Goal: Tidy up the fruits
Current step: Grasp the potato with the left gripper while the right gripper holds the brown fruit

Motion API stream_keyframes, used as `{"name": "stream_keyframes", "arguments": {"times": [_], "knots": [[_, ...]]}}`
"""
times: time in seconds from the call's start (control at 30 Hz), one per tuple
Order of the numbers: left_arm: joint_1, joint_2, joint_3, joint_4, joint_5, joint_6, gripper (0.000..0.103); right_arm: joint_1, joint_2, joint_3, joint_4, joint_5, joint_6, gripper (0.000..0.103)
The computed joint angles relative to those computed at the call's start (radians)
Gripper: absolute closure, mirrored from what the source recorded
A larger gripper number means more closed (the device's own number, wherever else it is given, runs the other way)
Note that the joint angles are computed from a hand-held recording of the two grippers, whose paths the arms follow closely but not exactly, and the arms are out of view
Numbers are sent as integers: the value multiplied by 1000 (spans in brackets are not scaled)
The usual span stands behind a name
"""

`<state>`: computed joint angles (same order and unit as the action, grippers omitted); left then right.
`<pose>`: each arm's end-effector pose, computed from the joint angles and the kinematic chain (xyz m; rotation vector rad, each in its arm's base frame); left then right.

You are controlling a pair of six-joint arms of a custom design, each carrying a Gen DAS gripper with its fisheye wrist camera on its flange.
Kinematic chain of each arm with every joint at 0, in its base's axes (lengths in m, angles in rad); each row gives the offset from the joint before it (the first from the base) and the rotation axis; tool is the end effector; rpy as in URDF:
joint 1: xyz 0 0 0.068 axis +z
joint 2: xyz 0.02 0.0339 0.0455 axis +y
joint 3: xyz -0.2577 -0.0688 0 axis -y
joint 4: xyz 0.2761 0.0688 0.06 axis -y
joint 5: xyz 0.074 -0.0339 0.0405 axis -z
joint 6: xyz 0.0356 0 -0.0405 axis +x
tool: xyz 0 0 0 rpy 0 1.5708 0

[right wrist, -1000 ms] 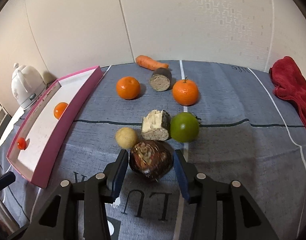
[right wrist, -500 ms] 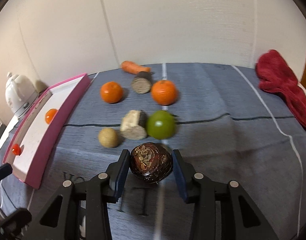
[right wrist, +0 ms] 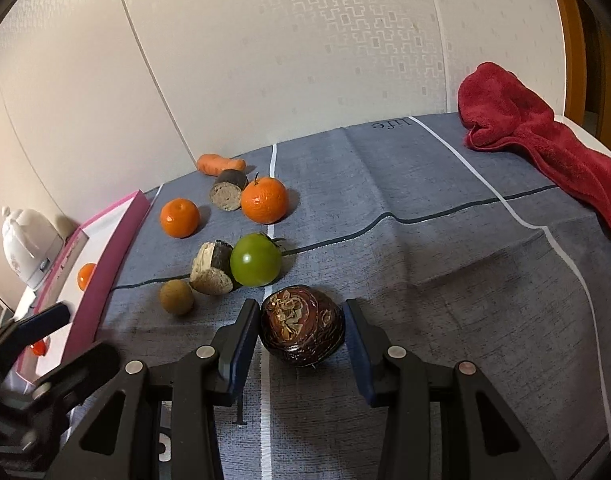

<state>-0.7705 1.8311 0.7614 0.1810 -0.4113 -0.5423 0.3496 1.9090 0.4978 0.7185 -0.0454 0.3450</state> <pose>0.2530 -0.2258 0.0664 0.0951 2.3638 -0.1211 0.2747 0.1019 0.0236 -0.0298 2.2971 0.4162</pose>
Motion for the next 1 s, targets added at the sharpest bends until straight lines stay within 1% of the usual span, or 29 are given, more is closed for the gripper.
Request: {"name": "stream_keyframes", "arguments": {"times": [0.03,0.17,0.3,0.33,0.37,0.4,0.43,0.5,0.57,0.63,0.7,0.87,0.93,1.0], "knots": [[13,31,37,-24,16,9,12,-7,5,-3,13,-9,8,60],[41,101,111,-34,48,35,15,-25,19,-12,39,-37,31,60],[46,148,174,-56,58,67,25,-19,25,-9,42,-31,34,60],[46,157,183,-50,63,82,30,-19,27,-10,45,-32,38,60],[47,166,192,-47,60,93,32,-21,29,-11,51,-36,40,60],[49,175,201,-49,61,101,38,-22,29,-11,54,-40,43,60],[54,188,216,-55,69,108,47,-21,30,-11,55,-39,44,60],[59,210,243,-74,76,107,54,-20,34,-9,56,-38,44,60],[65,222,247,-64,97,106,56,-25,37,-9,61,-43,42,60],[64,237,250,-48,99,121,60,-24,38,-10,63,-44,45,60],[67,250,248,-30,122,135,65,-24,39,-10,65,-44,46,60],[77,238,232,-17,129,123,68,-25,40,-9,66,-45,48,60],[72,239,235,-22,124,123,73,-24,40,-9,65,-45,48,60],[63,238,236,-31,107,130,73,-24,40,-10,66,-44,50,60]]}}
